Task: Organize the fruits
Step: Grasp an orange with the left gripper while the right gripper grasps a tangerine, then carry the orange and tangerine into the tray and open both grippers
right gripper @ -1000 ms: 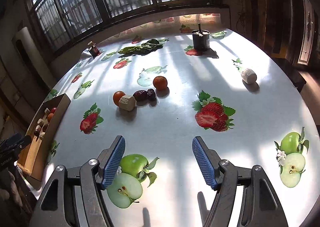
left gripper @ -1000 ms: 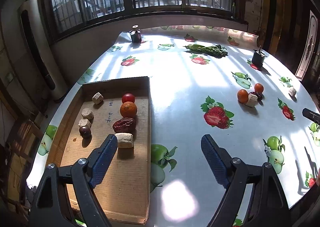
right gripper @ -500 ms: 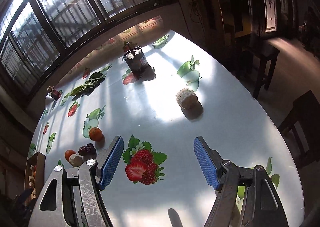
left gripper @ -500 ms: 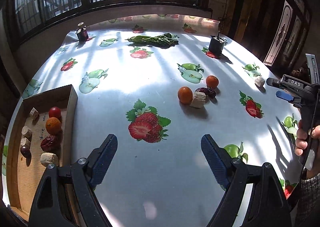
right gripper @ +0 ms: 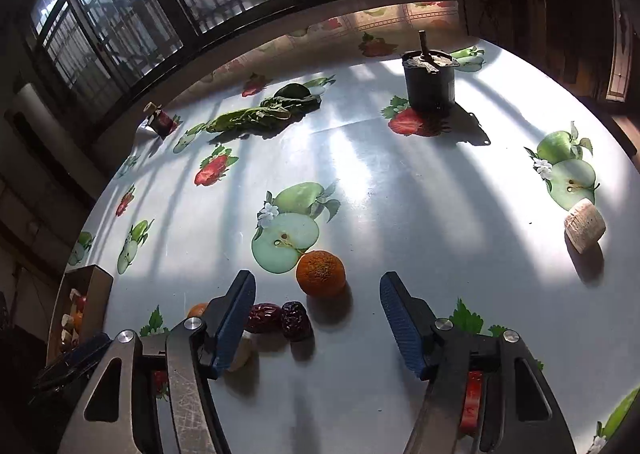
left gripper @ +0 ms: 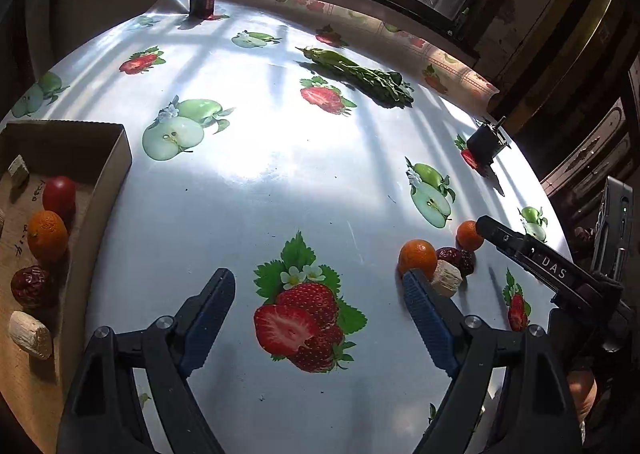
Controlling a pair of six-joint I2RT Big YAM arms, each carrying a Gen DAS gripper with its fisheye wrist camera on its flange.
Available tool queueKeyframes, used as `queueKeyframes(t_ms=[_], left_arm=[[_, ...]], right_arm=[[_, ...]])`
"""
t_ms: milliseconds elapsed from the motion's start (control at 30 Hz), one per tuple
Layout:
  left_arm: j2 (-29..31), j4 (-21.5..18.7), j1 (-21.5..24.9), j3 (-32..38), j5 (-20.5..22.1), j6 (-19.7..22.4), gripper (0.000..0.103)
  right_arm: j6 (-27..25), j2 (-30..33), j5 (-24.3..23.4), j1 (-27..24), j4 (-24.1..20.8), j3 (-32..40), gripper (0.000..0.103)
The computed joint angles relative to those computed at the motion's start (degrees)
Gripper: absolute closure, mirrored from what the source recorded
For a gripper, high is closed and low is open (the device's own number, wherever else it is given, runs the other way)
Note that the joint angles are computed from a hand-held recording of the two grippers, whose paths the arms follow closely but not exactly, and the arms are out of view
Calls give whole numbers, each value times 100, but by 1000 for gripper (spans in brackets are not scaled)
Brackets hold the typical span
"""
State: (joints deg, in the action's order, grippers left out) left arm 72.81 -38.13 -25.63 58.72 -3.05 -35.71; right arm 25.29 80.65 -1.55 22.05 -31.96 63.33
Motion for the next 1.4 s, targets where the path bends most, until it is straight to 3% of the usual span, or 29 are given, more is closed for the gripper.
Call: queueKeyframes(t_ms=[167,267,333,367,500,567,633,833,933,1000,1033,1133,1333,1400], left_arm=[[241,304,3,128,194,137,18],[474,511,12,254,589,96,20],[642,551,-27,376,780,86,21],[730,537,-75,458,811,134,21],[1056,345,-253,786,710,414,24],[1206,242,-211,903,932,391,43],[1252,328,-123,885,1224,244,56],[1233,342,-146,859,922,127,58],[1309,191,-273,989,651,316,57],[1301,195,-362,982,564,424,63],[1246,327,-378,901,658,420,77],[1111,358,-481,786,430,421,77],[454,362,-323,304,609,168,77],[25,303,-257,57,564,229,77]], right_arm=[[-63,294,-242,-66,37,91,36],[-179,310,-384,-89,135,61,39],[-185,335,-533,-149,119,67,69],[-187,327,-567,-177,129,54,70],[-131,246,-455,-248,93,-10,70],[-51,187,-558,-346,101,-68,70],[5,137,-571,-436,101,-114,70],[79,111,-599,-537,85,-120,70],[67,97,-632,-517,98,-132,70],[54,82,-630,-496,99,-131,70],[55,67,-650,-494,115,-137,70],[58,-13,-639,-499,196,-170,70],[143,-129,-777,-557,346,-251,70],[243,-166,-1213,-607,492,-312,70]])
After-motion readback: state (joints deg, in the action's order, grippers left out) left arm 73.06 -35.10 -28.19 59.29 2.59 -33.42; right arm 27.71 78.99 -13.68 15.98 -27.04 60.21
